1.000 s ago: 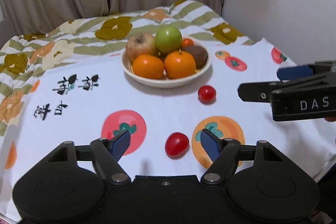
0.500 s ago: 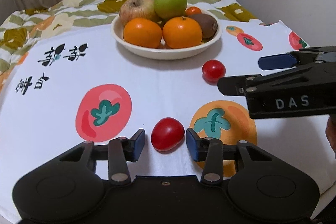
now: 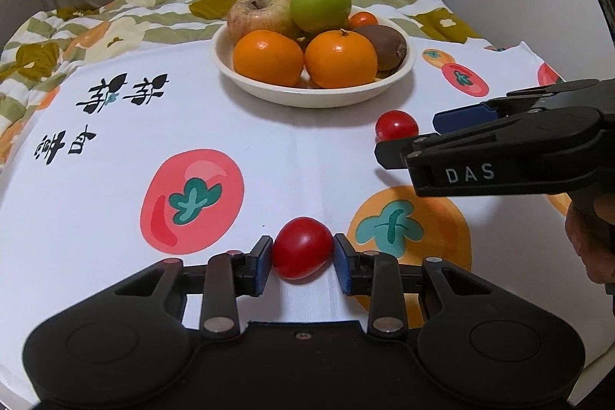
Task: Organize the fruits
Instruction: 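Grasp a red cherry tomato with the left gripper while the right grasps another tomato, then carry both cherry tomatoes over the cream bowl with both grippers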
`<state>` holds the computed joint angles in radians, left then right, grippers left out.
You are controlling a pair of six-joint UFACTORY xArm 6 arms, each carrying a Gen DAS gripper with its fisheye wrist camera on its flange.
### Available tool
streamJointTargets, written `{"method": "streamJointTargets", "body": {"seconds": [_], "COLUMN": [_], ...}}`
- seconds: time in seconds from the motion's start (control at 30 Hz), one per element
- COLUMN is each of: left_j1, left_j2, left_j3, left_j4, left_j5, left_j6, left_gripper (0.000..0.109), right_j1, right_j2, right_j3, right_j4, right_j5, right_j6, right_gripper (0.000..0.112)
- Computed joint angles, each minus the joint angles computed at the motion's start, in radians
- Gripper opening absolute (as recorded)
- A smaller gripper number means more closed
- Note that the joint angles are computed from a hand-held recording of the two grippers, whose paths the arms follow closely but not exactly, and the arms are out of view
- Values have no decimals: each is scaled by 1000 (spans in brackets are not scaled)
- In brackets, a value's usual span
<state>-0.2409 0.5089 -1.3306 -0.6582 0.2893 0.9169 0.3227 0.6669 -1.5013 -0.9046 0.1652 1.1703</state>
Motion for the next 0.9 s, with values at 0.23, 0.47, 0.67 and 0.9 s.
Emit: {"method": "streamJointTargets", "body": {"seconds": [0.23, 0.47, 0.67, 0.9], "left_j1": [1, 6, 8, 6], "left_j2": [-3, -6, -28, -77], "left_j3": [5, 0, 0, 9], "left_j4": [33, 57, 34, -2], "left_j5": [-18, -26, -29, -35], "left_j6": [-45, -85, -75, -46], "left_gripper": [37, 37, 37, 37], "right_j1": [-3, -1, -1, -2], "right_j2": [32, 43, 10, -59], "right_j3": [-35, -50, -25, 18], "right_j4": [41, 83, 54, 12], "right_j5": [-12, -5, -22, -22], "right_j6": [-59, -100, -54, 16], "right_gripper": [65, 49, 49, 49]}}
